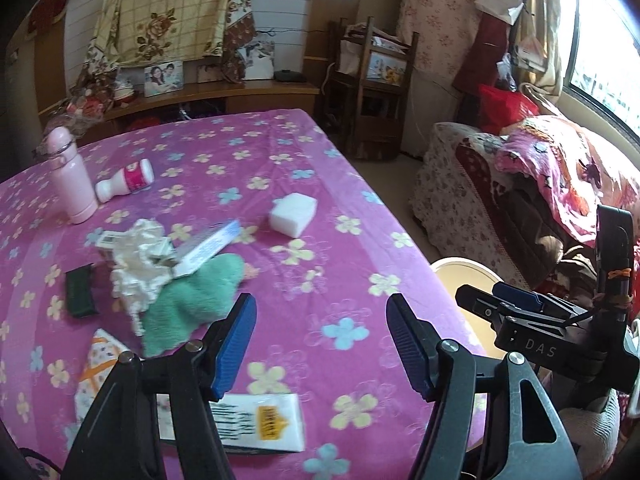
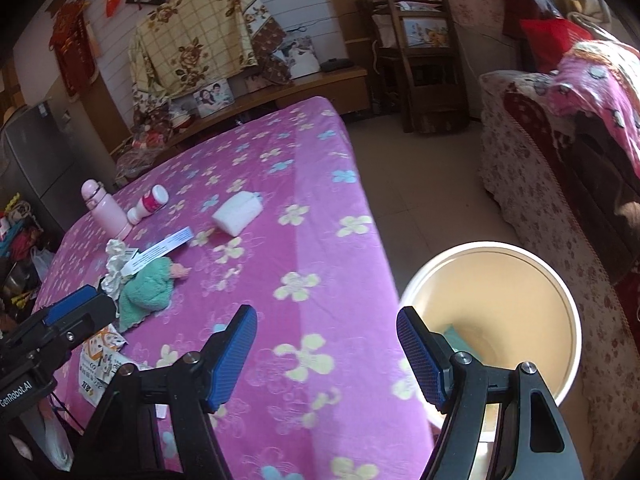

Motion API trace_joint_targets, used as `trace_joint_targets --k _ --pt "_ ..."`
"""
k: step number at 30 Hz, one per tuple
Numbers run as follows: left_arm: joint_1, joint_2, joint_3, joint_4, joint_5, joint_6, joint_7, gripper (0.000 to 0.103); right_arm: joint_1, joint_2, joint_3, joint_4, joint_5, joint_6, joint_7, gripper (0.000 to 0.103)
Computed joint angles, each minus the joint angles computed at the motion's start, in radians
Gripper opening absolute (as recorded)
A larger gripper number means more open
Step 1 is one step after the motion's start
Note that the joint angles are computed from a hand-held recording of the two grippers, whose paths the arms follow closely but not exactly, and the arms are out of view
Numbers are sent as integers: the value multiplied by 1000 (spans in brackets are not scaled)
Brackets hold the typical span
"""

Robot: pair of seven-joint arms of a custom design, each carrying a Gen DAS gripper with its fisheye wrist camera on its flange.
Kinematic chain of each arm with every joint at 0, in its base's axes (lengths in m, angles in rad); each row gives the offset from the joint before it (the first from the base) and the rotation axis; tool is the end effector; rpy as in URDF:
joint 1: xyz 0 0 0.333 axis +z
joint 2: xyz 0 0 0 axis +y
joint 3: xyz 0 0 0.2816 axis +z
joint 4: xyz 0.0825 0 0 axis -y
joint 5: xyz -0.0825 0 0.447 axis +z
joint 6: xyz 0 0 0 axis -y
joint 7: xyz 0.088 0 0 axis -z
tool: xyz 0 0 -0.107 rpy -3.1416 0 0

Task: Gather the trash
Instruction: 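Move both open tools back over the table toward the remaining trash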

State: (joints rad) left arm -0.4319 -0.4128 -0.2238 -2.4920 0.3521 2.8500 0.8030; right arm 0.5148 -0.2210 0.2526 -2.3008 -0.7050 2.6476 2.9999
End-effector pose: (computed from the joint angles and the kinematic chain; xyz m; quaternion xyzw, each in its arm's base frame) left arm 0.4089 -0.3392 0.4532 -0.5817 0.7142 -0.3458 0.1789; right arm 0.4033 0.4155 0.4266 -0.6189 0.6944 -0.1762 0.3220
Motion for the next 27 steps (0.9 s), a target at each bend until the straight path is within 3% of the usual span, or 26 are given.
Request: trace_joint_targets --k 6,14,21,27 --pt "11 -112 56 -90 -25 -41 42 68 25 122 2 122 3 19 -50 76" --pt "101 -239 106 -195 -17 -108 72 68 68 268 -17 272 30 53 -133 76" --pt "178 -242 143 -221 -31 -122 88 68 83 390 -36 392 138 93 -246 76" --pt "206 -186 181 -211 -72 -92 120 68 95 490 -67 522 162 32 -274 76"
